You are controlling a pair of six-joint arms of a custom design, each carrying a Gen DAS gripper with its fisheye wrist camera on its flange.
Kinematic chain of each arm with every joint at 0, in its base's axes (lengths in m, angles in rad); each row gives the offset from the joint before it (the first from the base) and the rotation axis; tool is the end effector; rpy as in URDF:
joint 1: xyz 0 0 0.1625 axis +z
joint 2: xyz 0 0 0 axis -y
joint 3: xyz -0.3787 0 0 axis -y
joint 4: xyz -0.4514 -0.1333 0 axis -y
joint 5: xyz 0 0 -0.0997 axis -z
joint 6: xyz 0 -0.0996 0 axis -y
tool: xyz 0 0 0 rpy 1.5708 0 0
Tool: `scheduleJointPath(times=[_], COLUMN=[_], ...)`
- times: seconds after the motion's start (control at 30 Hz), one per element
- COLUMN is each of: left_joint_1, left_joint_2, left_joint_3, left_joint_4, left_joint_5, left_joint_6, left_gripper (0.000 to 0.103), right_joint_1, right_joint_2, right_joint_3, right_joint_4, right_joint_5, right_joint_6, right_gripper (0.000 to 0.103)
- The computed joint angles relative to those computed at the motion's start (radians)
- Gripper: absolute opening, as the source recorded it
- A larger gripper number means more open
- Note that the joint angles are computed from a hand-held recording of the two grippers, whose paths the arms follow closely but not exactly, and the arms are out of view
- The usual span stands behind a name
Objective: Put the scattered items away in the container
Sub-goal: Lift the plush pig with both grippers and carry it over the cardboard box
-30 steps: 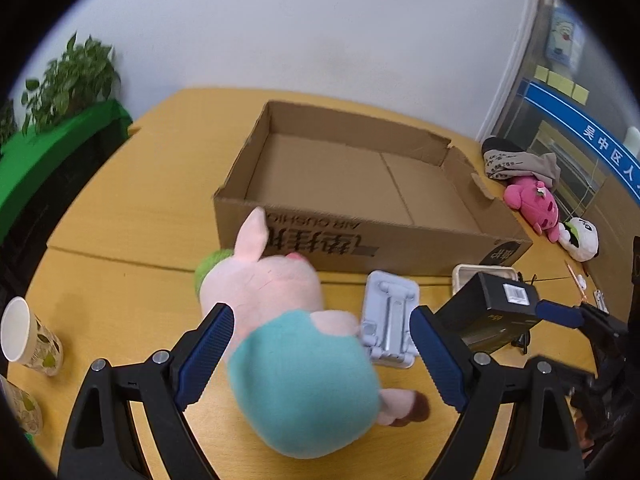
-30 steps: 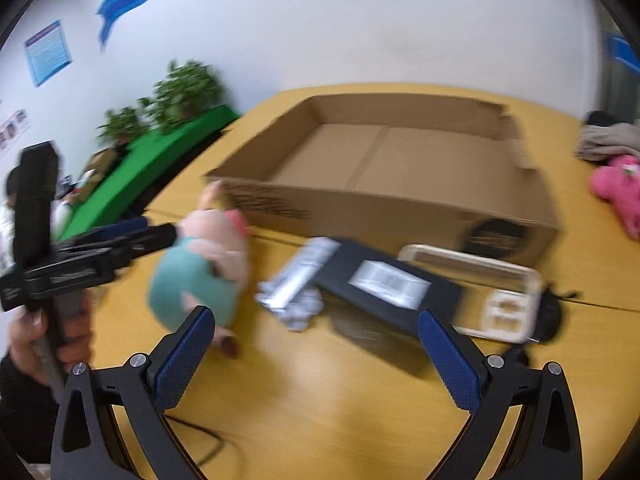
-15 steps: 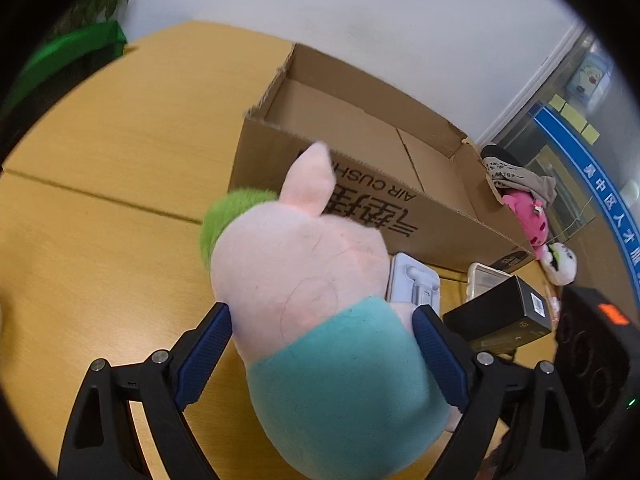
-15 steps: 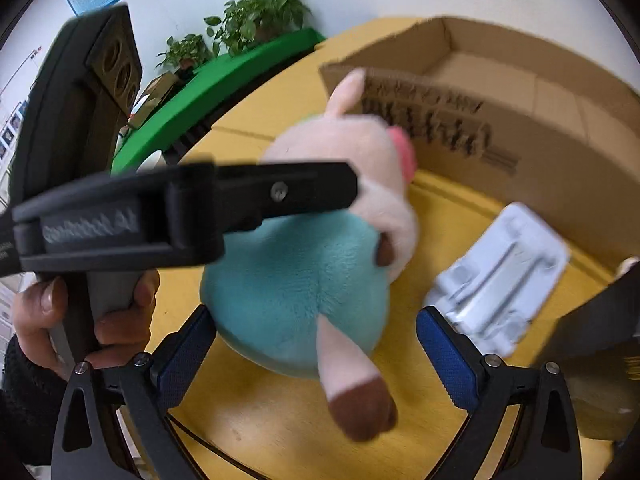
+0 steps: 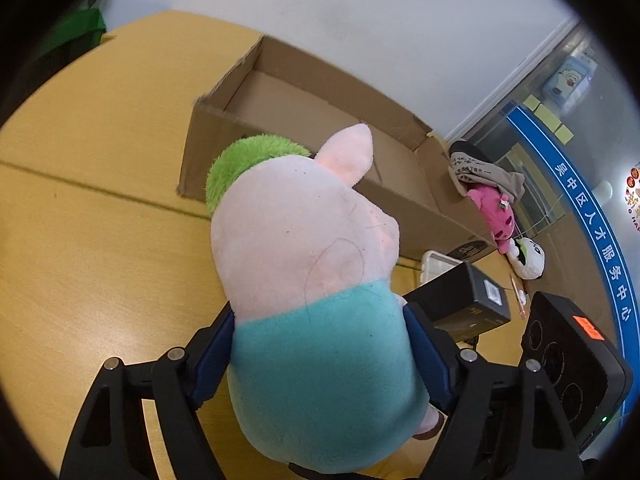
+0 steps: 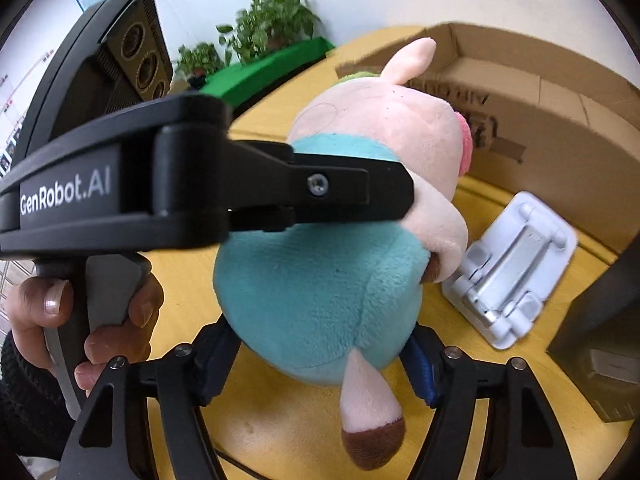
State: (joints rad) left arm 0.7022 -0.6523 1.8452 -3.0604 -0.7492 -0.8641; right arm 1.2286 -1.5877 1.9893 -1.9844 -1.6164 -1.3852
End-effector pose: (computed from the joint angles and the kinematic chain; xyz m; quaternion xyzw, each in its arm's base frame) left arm -0.3116 -0.5338 -0.0629 -0.0570 0.9069 -0.3887 0.1525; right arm -0.0498 -0.5236 0.2664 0.4979 -0.8669 -0.0134 0.0194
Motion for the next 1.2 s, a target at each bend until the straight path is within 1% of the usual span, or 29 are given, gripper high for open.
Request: scheduleJointPath(times=[0.1,0.2,0.37,0.5,0.57,0.63,0.73,0.83,0.9,1.03,1.1,1.13,1.2], left_joint_1=[-0.029,-0.048,-0.07,-0.081,-0.084,-0.085,-0.079,-0.074,-0.069,-0.059,-0.053,-0.048,-0.04], left_joint_2=[-0.01,-0.016,0.001,0.024,0.038,0.031,0.038,0.047,0.054,0.051,0.049,0.05,0.053], left_joint_3=[-0.035,-0.082,-0.204,-0.308,-0.364,-0.392,-0.463,-0.52,-0.556,-0.59,-0.601,-0.61,-0.624], left_joint_4=[0.045,0.069,0.07,0.039,0.025,0.009,0.008,0.026,0.042,0.055,0.051,0.053,0.064], left_joint_5=[0.054,0.093,0.151,0.18,0.184,0.176,0.151,0.146,0.148,0.141,0.134,0.132,0.131], left_joint_6=[0.029,0.102,0.291,0.451,0.53,0.594,0.672,0.726,0.758,0.789,0.803,0.81,0.818], left_gripper=[0.079,0.079,0.079,0.079,0.079,0.079,0.079,0.079,0.079,0.079,0.079,0.079,0.079], right_joint_1=[-0.001,0.012,0.055,0.105,0.128,0.156,0.192,0.227,0.253,0.301,0.331,0.334,0.348], right_joint_2=[-0.041,-0.07,-0.087,-0.085,-0.079,-0.074,-0.062,-0.042,-0.021,0.019,0.034,0.059,0.078], right_joint_3=[-0.017,-0.04,-0.105,-0.17,-0.201,-0.232,-0.271,-0.31,-0.341,-0.386,-0.372,-0.399,-0.41], right_joint_4=[0.056,0.092,0.128,0.128,0.128,0.116,0.097,0.08,0.078,0.059,0.019,0.015,0.003], right_joint_5=[0.054,0.119,0.22,0.286,0.312,0.34,0.364,0.385,0.378,0.357,0.346,0.346,0.341], right_joint_6=[-0.018,-0.032,-0.033,-0.004,0.011,0.033,0.06,0.075,0.099,0.139,0.165,0.17,0.187], right_gripper=[0.076,0.076,0.076,0.076,0.076,0.076,0.076,0.076,0.076,0.076,0.076,0.076,0.076])
